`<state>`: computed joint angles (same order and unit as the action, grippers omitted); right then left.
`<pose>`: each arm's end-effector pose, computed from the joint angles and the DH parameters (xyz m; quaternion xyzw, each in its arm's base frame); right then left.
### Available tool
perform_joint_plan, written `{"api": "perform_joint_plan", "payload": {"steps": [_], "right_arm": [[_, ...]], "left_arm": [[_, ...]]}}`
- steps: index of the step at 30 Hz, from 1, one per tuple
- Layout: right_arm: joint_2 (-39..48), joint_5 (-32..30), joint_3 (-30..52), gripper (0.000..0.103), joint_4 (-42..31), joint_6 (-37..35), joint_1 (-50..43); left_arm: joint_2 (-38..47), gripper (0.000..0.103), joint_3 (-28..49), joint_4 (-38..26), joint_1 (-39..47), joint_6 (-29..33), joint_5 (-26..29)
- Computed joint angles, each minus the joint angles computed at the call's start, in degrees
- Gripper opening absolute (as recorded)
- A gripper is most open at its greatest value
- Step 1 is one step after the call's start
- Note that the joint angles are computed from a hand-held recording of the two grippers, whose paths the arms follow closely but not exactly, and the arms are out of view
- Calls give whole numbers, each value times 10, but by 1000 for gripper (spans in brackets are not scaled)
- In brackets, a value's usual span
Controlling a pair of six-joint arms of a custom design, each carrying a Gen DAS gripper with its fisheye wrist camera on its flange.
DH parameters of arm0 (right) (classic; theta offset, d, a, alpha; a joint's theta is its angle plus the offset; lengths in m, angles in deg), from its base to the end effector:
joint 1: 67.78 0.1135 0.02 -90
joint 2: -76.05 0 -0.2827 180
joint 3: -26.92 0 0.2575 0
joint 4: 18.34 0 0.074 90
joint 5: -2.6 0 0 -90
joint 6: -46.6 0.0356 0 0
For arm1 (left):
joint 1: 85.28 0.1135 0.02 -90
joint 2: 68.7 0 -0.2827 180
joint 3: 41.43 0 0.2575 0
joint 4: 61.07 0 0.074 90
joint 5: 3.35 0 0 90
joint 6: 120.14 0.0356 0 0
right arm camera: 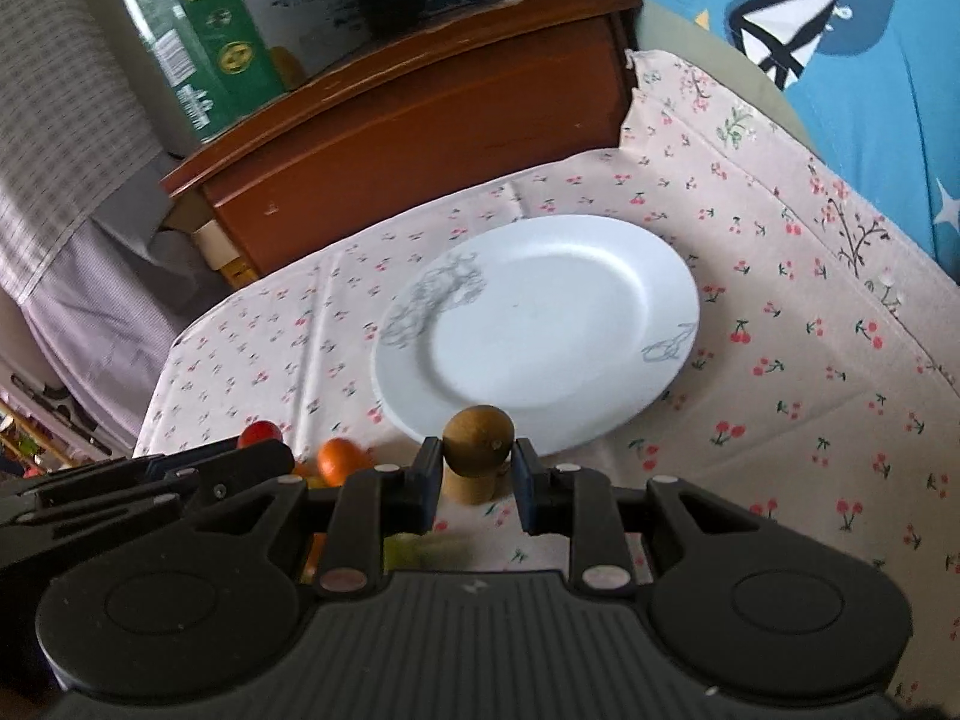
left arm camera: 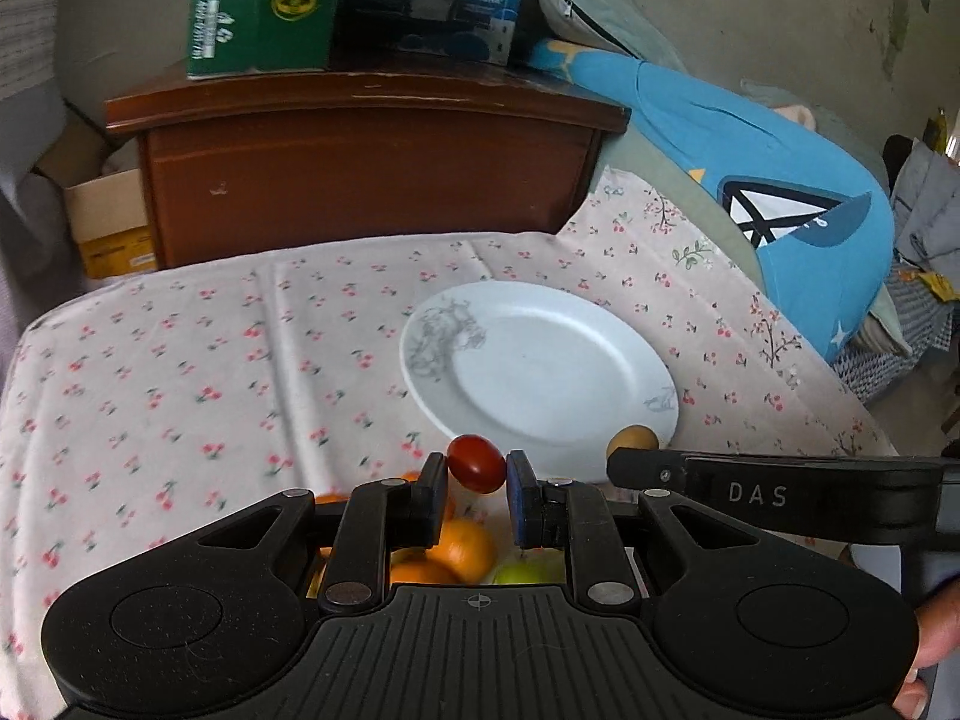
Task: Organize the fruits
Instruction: 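Carry both fruits over the white plate and open both tools to release them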
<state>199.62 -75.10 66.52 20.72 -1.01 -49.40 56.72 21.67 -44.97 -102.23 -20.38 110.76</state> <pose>0.2685 0.0812 0.0162 0.2312 0.8896 0.1075 0.3789 0.3565 -0.1239 0.0390 0.2854 0.8649 -0.2163 0.3517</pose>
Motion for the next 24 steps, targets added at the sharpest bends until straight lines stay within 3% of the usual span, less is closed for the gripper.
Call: {"api": "perform_joint_plan", "payload": {"steps": [15,24], "right_arm": [[60,-52,54,25,7,-18,-72],[73,-68,59,28,13,-10,-83]], "left_arm": [[94,18,140,-57,-33,-21,-1],[110,29,158,-65,-31,-38,-1]]}}
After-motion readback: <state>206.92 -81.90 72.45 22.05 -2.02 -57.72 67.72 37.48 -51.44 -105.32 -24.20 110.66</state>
